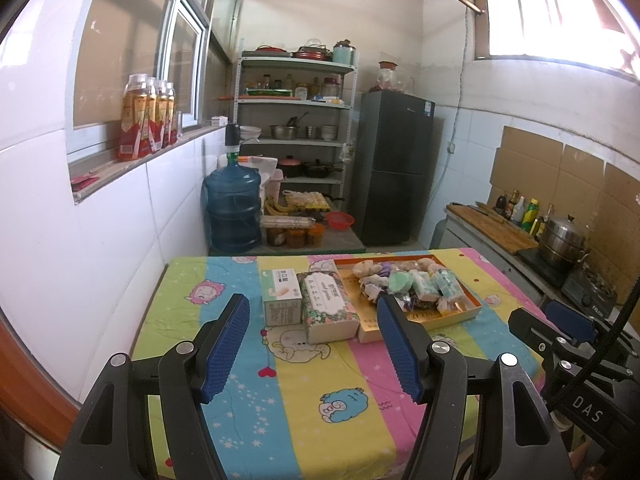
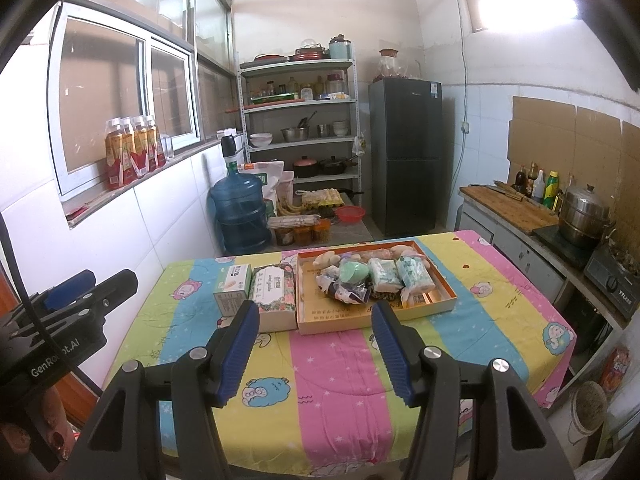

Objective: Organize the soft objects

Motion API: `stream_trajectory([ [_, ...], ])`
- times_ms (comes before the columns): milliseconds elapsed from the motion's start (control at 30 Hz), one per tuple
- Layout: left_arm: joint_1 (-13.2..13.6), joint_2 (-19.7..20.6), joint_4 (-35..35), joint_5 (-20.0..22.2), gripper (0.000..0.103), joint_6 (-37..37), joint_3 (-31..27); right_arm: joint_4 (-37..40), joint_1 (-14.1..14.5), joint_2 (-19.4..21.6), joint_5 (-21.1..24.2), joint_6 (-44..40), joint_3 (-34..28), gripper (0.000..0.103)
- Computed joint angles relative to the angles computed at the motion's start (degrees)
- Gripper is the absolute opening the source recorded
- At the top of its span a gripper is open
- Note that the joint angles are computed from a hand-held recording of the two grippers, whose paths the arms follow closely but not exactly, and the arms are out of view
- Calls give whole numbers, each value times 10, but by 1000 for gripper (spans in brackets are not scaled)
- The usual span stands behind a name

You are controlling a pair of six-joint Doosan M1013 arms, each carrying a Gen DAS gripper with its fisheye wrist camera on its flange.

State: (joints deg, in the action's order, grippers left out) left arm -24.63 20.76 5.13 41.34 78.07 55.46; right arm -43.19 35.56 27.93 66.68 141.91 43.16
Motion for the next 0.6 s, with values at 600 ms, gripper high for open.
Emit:
stream_trajectory([
  [600,1,-2,-5,-1,68,6,3,-8,5,1,5,10,0,58],
])
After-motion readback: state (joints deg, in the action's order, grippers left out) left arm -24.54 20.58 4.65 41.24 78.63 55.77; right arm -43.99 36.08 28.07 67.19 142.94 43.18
